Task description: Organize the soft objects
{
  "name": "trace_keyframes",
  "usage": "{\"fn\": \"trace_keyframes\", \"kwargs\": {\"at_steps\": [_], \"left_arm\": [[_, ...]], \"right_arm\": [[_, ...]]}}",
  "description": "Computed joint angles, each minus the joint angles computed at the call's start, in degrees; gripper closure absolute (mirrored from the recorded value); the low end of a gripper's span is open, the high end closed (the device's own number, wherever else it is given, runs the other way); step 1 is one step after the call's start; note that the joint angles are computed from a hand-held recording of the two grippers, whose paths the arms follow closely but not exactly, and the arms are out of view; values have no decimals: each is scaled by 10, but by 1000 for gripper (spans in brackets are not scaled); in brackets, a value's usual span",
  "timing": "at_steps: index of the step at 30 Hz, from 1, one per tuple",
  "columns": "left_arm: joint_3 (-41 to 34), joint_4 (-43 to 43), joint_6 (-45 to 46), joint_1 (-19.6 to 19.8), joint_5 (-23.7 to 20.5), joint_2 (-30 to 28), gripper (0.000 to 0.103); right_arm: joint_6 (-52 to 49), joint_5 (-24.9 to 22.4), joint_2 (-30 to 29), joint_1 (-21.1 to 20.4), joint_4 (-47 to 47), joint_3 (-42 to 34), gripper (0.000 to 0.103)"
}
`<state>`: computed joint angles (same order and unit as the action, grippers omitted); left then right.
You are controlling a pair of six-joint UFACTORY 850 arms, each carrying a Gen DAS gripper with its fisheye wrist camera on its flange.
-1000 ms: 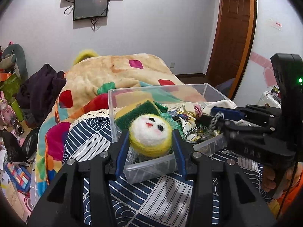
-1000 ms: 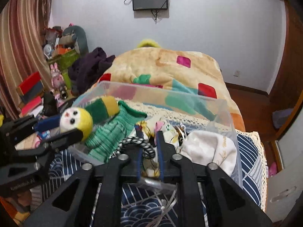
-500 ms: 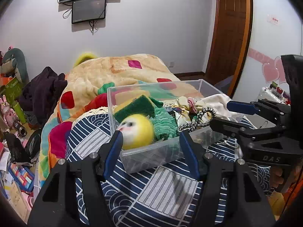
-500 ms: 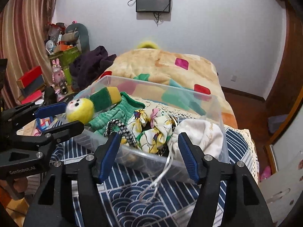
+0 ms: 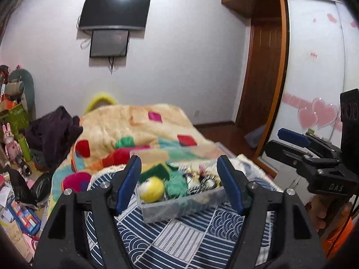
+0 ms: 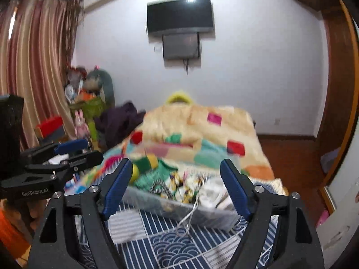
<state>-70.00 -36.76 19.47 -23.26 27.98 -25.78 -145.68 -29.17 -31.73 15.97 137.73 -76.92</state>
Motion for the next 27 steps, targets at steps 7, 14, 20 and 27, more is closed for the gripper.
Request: {"fn": "trace_keyframes", "kwargs": {"at_steps": [7,14,20,27], "left_arm": [[36,-30,36,-29,45,40,19],[65,-61,65,-56,112,58,0],[77,-67,59,-59,127,65,0],[86,-65,62,-63,134,70,0]], "right_arm": [[-63,-68,46,-4,70,57,11],[-91,-119,72,-8,108,102,0],[-87,-119,80,-11,118,117,0],[-73,-114,82,-13,115,123,0]]}}
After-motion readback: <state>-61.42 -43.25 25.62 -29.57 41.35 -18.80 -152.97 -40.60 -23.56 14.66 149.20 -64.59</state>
